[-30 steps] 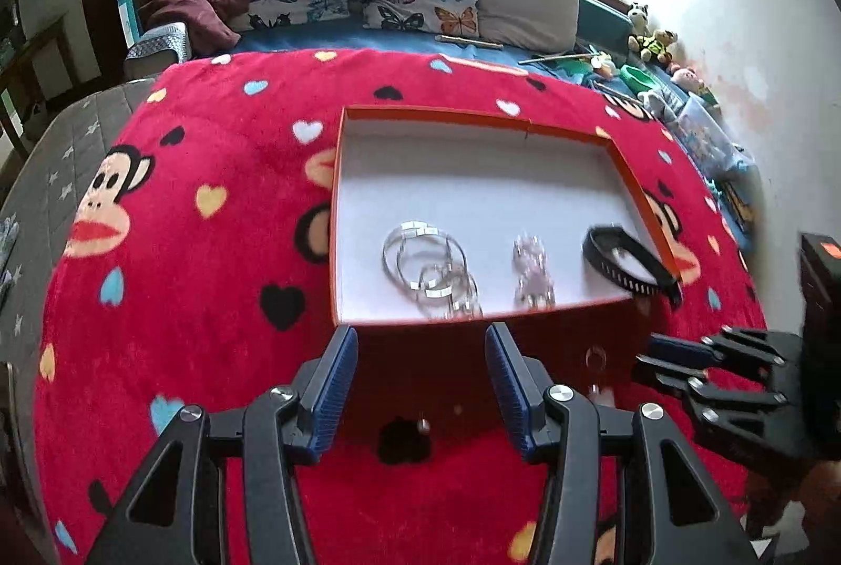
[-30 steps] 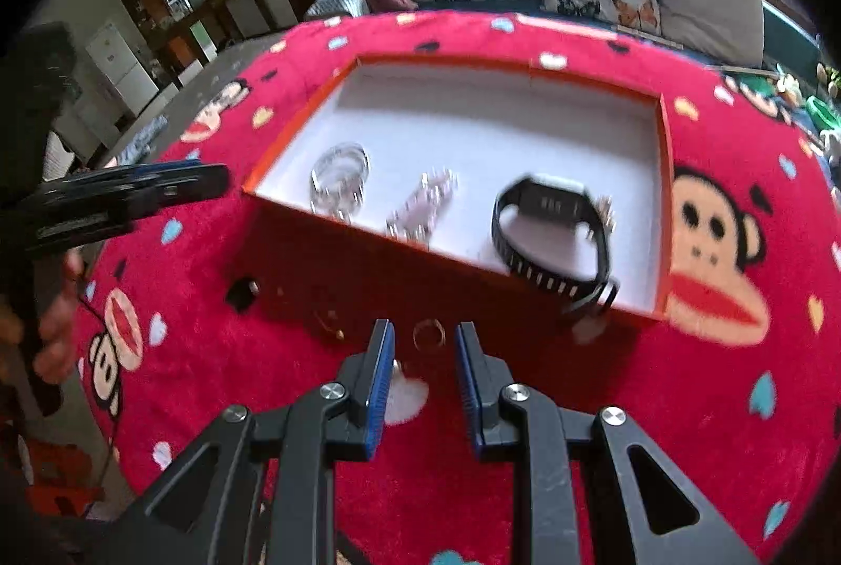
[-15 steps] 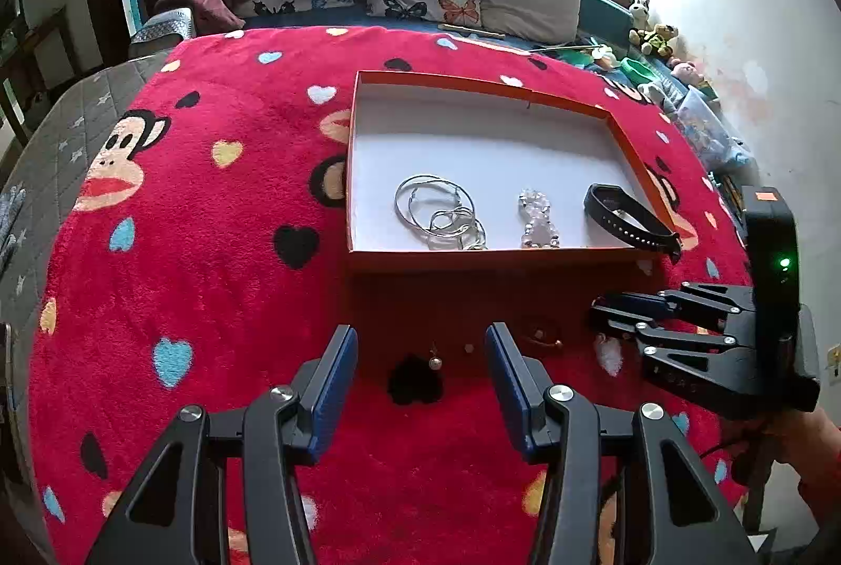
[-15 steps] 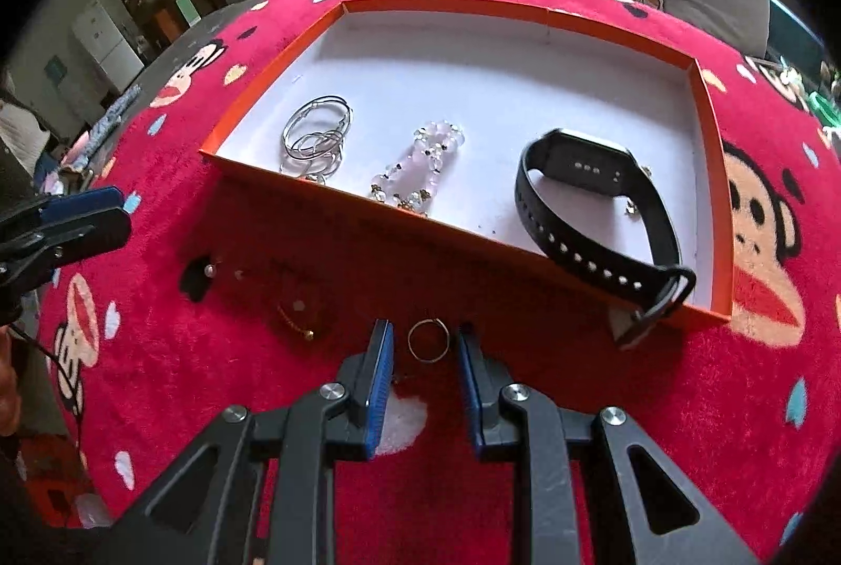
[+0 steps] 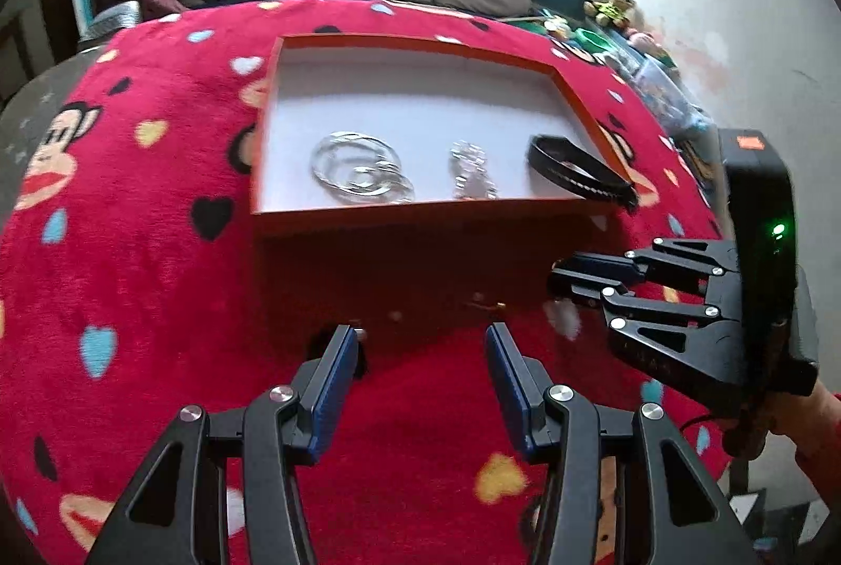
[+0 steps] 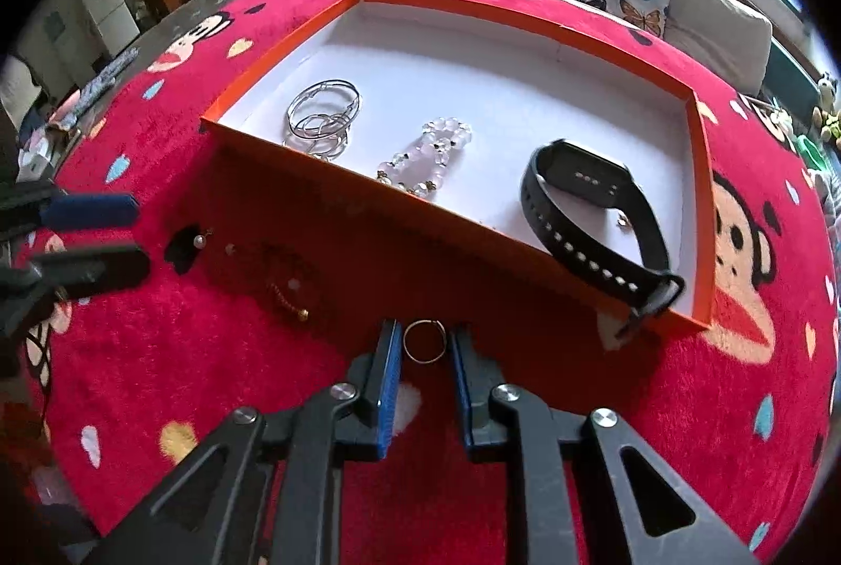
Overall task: Organize jewelry
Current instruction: 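Grasp the red beaded bracelet with the left tool while the right tool grasps the small silver ring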
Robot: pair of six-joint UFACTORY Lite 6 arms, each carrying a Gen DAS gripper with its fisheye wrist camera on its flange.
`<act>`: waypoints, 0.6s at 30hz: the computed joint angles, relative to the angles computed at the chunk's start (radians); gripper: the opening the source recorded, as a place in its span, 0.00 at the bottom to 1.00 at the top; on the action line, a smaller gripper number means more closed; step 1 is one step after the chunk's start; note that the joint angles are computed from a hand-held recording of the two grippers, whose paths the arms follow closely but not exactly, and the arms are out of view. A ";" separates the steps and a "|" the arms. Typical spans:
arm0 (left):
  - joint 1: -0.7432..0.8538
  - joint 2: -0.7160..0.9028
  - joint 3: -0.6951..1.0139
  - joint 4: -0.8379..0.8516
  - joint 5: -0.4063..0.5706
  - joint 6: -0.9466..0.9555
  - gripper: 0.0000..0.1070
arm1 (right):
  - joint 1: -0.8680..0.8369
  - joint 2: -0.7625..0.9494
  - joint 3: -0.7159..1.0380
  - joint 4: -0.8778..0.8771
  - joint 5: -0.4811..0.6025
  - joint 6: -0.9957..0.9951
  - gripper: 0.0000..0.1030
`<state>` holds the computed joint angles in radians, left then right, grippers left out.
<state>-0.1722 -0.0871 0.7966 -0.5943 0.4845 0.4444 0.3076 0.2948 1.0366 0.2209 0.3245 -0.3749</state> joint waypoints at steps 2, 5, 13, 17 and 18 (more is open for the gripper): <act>-0.012 0.042 0.021 -0.065 0.007 0.063 0.51 | -0.019 -0.032 -0.023 0.045 0.008 -0.047 0.20; -0.039 0.112 0.061 -0.103 -0.009 0.097 0.54 | -0.043 -0.072 -0.046 0.103 0.022 -0.108 0.20; -0.081 0.286 0.178 -0.050 -0.076 0.071 0.62 | -0.088 -0.129 -0.074 0.212 0.048 -0.212 0.20; -0.109 0.348 0.225 -0.015 -0.106 0.054 0.62 | -0.114 -0.147 -0.092 0.261 0.057 -0.258 0.20; -0.114 0.362 0.234 -0.013 -0.109 0.053 0.62 | -0.120 -0.151 -0.098 0.270 0.058 -0.267 0.20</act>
